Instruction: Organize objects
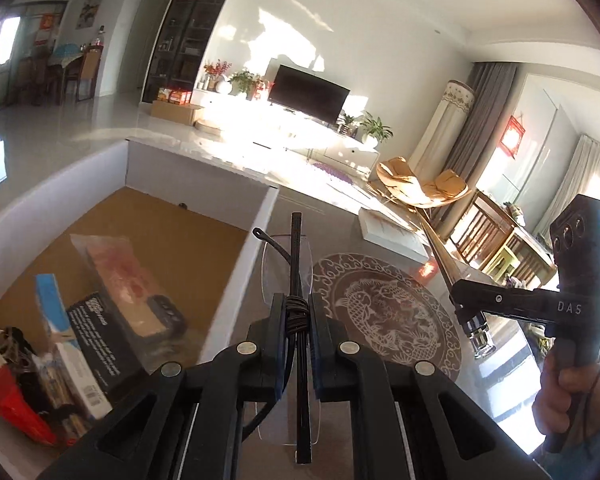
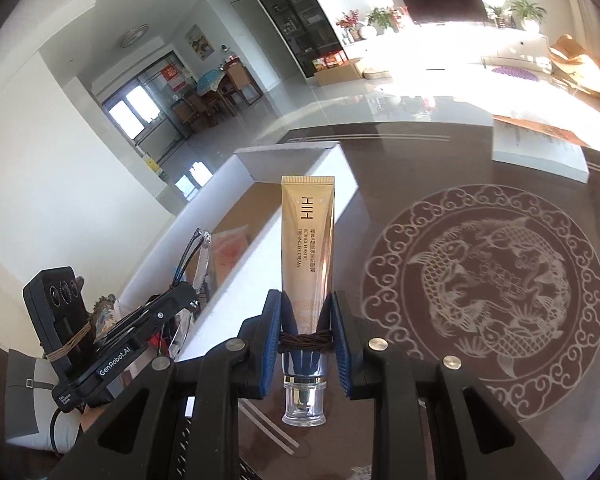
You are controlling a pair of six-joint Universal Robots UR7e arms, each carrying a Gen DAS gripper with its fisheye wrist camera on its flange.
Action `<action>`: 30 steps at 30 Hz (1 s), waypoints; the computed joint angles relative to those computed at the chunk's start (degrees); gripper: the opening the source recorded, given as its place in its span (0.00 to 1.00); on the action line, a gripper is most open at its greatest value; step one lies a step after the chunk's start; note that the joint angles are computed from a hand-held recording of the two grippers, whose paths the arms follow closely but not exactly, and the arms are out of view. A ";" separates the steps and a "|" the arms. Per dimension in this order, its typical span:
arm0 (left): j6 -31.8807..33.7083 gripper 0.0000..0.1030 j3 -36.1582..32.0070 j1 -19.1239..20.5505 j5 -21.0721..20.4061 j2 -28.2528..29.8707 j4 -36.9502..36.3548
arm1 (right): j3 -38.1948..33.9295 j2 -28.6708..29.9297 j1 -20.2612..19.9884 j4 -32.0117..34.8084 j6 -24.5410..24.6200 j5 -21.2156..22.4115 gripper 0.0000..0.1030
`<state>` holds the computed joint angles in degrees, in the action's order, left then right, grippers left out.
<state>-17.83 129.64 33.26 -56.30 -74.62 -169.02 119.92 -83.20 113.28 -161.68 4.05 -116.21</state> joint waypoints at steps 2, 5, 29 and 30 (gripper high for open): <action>-2.56 0.10 -0.45 2.36 3.08 -3.42 4.93 | -3.74 5.60 1.34 -0.02 -0.55 2.78 0.24; -6.64 0.10 -0.94 6.49 6.36 -6.89 12.45 | -9.63 14.56 3.25 0.34 -1.84 5.98 0.24; -33.59 1.00 -4.60 2.63 30.38 -8.71 50.54 | -20.72 27.85 6.64 6.22 -6.10 -7.82 0.78; -36.36 1.00 -5.66 2.42 30.64 -8.33 54.96 | -20.83 27.99 6.76 5.96 -6.50 -8.31 0.78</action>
<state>-54.19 123.97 35.68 -25.66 -82.95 -114.06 99.09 -55.21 120.04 -155.72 -2.45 -124.52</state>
